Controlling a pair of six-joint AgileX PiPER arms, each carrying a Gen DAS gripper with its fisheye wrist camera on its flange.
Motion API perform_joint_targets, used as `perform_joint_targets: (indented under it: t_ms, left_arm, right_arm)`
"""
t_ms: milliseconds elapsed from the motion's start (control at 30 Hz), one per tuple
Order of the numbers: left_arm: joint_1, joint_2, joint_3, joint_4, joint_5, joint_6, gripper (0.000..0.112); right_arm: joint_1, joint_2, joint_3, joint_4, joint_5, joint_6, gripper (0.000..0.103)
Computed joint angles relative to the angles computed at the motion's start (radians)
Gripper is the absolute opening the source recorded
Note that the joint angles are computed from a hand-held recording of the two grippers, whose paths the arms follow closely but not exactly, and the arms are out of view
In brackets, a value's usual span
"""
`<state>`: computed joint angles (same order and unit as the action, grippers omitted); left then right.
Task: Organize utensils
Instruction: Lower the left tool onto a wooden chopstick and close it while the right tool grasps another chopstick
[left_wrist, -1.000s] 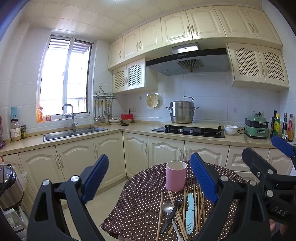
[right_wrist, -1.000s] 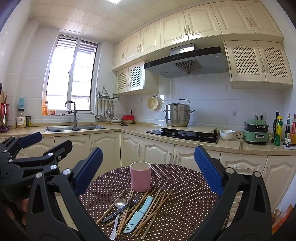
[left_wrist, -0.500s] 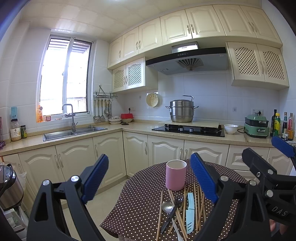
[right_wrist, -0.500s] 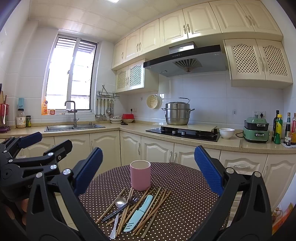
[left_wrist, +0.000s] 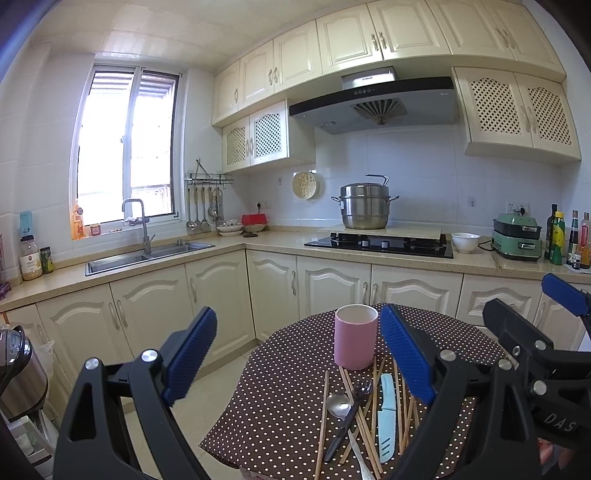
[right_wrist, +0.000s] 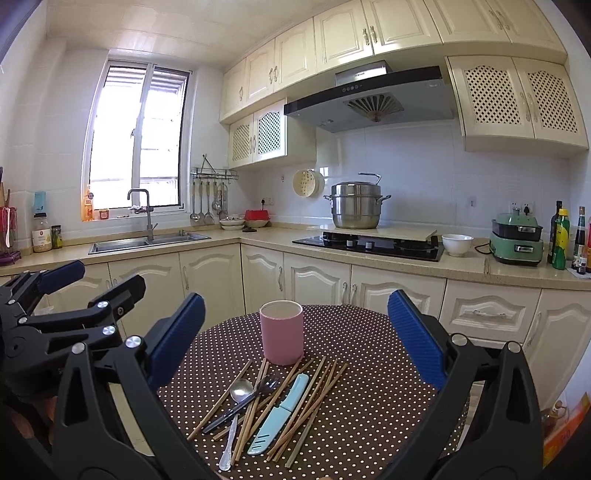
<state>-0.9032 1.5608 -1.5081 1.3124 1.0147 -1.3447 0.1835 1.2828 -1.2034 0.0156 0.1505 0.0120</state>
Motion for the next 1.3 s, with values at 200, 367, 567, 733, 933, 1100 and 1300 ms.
perform_joint_targets:
  t_ms: [200, 367, 567, 733, 933, 1100, 1300]
  left_arm:
    - [0.056, 0.034, -0.017, -0.056, -0.053, 0.04, 0.088]
    - [0.114, 0.073, -0.044, -0.14, -0.112, 0.103, 0.088]
    - [0.215, 0.139, -0.095, -0.361, -0.221, 0.309, 0.088]
    - [0.37, 0.234, -0.186, -0.773, -0.255, 0.682, 0.088]
    - [0.456, 0.403, -0.333, -0.974, -0.122, 0.899, 0.088]
    - [0.508, 0.506, -0.462, -1.089, -0.036, 1.001, 0.088]
    - [0.5, 0.657, -0.676, -1.078, 0.11, 1.049, 0.085]
  right_arm:
    - [-0.04, 0.058, -0.028, 0.352, 0.04, -0.331, 0.097]
    - [-0.07, 0.124, -0.08, 0.46, 0.111, -0.427, 0.097]
    - [-0.076, 0.219, -0.16, 0.225, 0.185, -0.187, 0.097]
    - [-0.106, 0.303, -0.219, 0.146, 0.244, -0.112, 0.097]
    - [-0.134, 0.416, -0.295, 0.104, 0.321, -0.087, 0.097]
    - [-0.133, 0.509, -0.388, 0.035, 0.4, -0.048, 0.097]
    - [-0.149, 0.573, -0.456, 0.046, 0.457, -0.055, 0.097]
